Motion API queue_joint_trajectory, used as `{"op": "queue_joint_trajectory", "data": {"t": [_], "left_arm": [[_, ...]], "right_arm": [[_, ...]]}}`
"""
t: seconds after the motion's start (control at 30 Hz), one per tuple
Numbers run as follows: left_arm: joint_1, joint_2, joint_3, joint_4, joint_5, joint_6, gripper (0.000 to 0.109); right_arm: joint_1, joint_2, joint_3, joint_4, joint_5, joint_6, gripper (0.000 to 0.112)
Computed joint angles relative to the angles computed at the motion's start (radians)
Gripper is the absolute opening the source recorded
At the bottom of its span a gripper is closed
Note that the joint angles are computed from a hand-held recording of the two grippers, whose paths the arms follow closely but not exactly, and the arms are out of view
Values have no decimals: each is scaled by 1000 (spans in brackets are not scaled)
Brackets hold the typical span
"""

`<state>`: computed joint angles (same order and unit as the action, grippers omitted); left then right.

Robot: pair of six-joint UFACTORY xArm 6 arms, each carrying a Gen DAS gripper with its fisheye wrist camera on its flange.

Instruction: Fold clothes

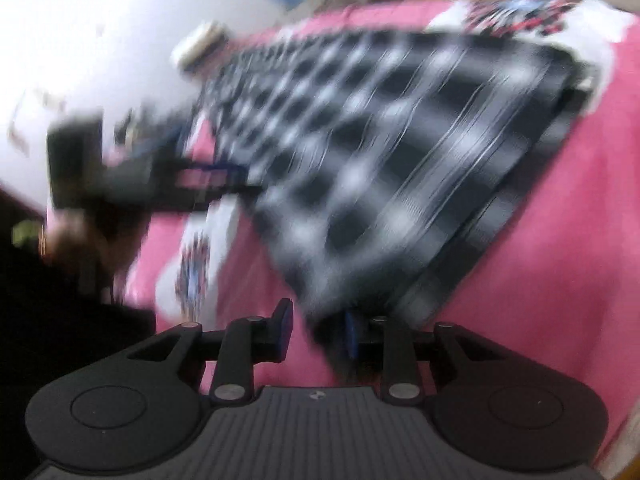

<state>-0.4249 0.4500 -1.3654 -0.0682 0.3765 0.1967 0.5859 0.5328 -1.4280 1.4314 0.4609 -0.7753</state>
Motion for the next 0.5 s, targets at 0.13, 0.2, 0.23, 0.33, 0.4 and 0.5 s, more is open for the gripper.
{"op": "queue_joint_trajectory", "data": {"t": [0.13, 0.2, 0.23, 0.33, 0.4, 0.5], "left_arm": [[3, -3, 1, -7, 4, 6, 53], [5, -3, 1, -10, 3, 5, 53], [6, -2, 1, -9, 3, 3, 53], [9, 0, -2, -10, 5, -4, 53], [10, -1, -2, -18, 7, -2, 53], [11, -2, -1, -25, 8, 2, 53]], "right_arm": [[-14, 42, -45, -93, 138, 41, 30], [-14, 42, -47, -158, 209, 48, 30], [-18, 29, -31, -157, 221, 51, 30], [-26, -24, 35, -103, 190, 59, 30], [-39, -56, 71, -12, 175, 38, 30], [-54, -89, 106, 125, 140, 7, 33]]}}
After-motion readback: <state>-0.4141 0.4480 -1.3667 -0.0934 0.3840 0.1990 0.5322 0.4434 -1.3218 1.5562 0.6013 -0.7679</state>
